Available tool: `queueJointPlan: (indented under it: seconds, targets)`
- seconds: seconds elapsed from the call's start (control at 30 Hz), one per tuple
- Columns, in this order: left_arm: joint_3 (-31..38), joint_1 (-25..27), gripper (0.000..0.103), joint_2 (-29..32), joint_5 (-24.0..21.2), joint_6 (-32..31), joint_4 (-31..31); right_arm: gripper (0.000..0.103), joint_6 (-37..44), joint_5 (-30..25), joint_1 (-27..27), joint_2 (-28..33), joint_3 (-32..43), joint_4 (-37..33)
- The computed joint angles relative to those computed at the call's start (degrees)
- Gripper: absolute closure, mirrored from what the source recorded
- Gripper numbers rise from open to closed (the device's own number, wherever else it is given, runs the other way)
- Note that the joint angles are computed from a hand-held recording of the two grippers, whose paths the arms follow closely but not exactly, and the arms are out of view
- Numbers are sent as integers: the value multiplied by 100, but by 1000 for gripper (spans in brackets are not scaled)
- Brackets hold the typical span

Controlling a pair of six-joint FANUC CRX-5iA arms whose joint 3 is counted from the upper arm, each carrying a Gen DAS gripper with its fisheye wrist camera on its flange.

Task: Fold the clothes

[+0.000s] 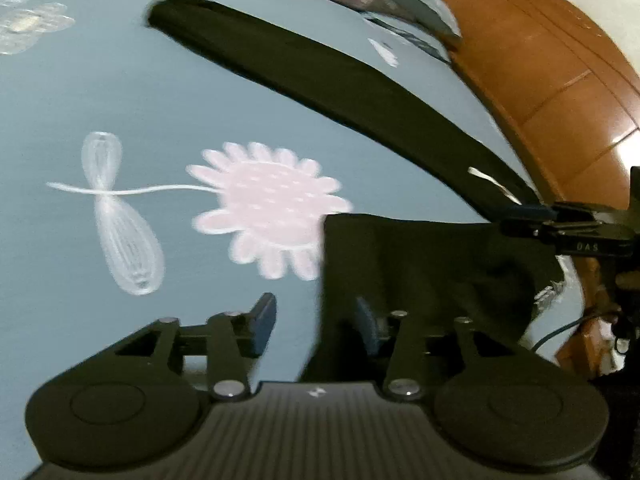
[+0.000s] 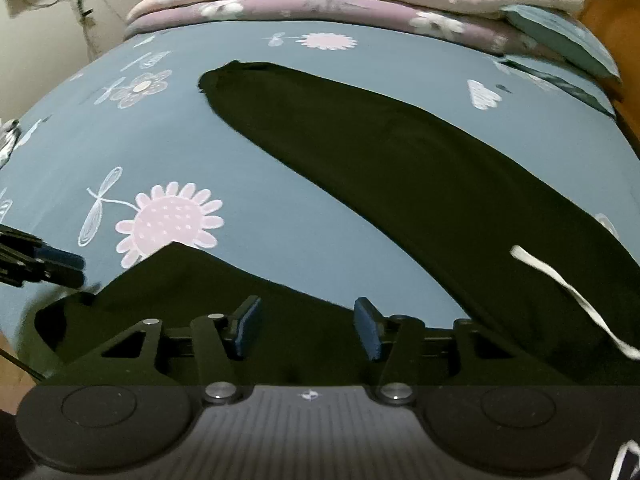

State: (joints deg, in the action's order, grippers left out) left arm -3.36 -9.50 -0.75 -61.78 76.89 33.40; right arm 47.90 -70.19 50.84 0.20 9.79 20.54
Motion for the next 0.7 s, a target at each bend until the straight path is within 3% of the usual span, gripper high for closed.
queueJointPlan:
  seconds: [0.1,0.27,0.33,0.37,0.4,0.5,0.7]
  targets:
    - [172,-140,56,274,-115,20,-102,47,-310,-117,53,-177,-189,155]
    - [290,-108,57,650,-621,-138,321,44,-893,-343,103,-521,-555,394]
    - [364,-104,65,754,-805,-298,460,44,-1120,-415,106,-641,-685,429]
    - [407,-112,84,791,-875,-370,500,44,-1213,-434,103,-702,-745,415]
    - [427,-127,96,804,-931,-454,591,44,-1280,-443,100,-762,-807,393]
    - [631,-221,98,886,-1103,-657,684,44,-1483,-503,112,-918,-993,380]
    - [831,-507,99,1227,-1198,-1006,1644,44,-1919,-520,139,-1219,-1356,421]
